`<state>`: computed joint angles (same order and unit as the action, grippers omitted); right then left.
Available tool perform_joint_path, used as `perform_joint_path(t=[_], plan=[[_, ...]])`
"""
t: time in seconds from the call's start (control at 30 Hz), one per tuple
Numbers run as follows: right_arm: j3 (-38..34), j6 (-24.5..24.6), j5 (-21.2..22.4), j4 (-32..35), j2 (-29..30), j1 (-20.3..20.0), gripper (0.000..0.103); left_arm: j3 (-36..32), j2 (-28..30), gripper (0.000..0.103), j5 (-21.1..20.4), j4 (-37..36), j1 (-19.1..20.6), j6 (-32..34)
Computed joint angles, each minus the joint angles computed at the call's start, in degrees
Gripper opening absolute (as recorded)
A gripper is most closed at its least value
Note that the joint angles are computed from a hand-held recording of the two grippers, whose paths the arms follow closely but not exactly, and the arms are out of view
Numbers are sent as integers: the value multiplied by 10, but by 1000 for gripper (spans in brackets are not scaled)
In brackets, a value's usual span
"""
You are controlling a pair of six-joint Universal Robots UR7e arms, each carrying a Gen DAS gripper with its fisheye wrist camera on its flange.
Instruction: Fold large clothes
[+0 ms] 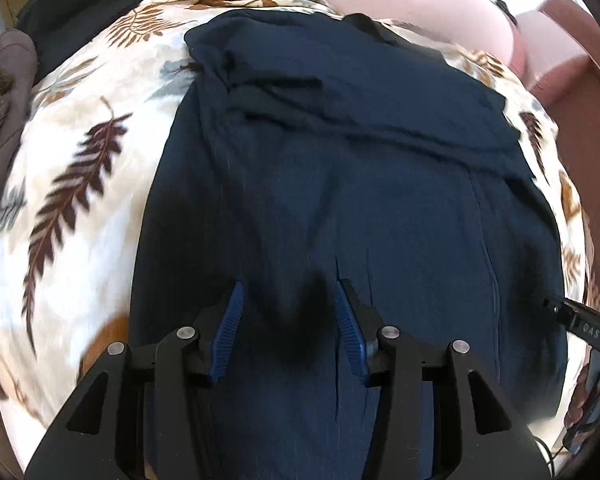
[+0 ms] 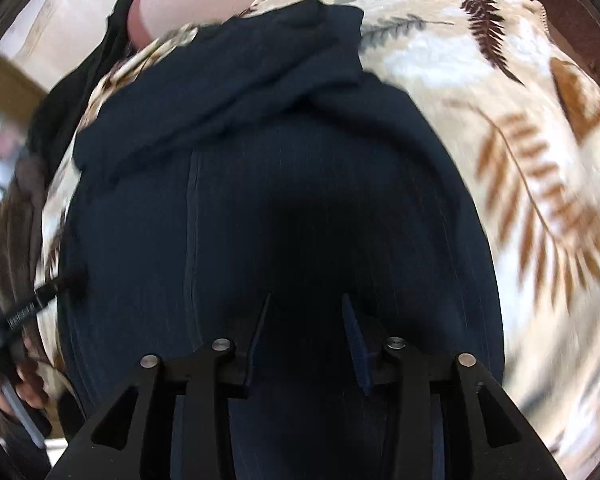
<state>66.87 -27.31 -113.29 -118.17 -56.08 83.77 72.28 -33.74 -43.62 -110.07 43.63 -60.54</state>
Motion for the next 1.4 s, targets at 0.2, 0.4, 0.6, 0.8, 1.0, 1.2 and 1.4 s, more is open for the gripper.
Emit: perform_joint_path(t=[0.2,0.4,0.6,0.8,1.0,1.2,1.4], plan=[[114,-42,-9,-30,-87,-9,53,37,-21,49,2,23,-24,-22],[194,-64,9,-81,-156,-29,53,94,-62,56,-14,21,-41,-45],[197,-32,76,-108,-197,-68,53,173,-129,58,-44,29,-42,-96],[188,3,106,-130,-204,-103,59,243,-175,58,-84,-26,-37,-130],[187,-13,154,-59,-204,-119,59,263,-162,59,-153,-87,-31,-96],[173,-53,214,4,-219,-134,59,285,-161,66,-177,-131,-35,-84],[144,-46,232,49,-200,-141,45,298,-171,67,-188,-158,-29,-88]])
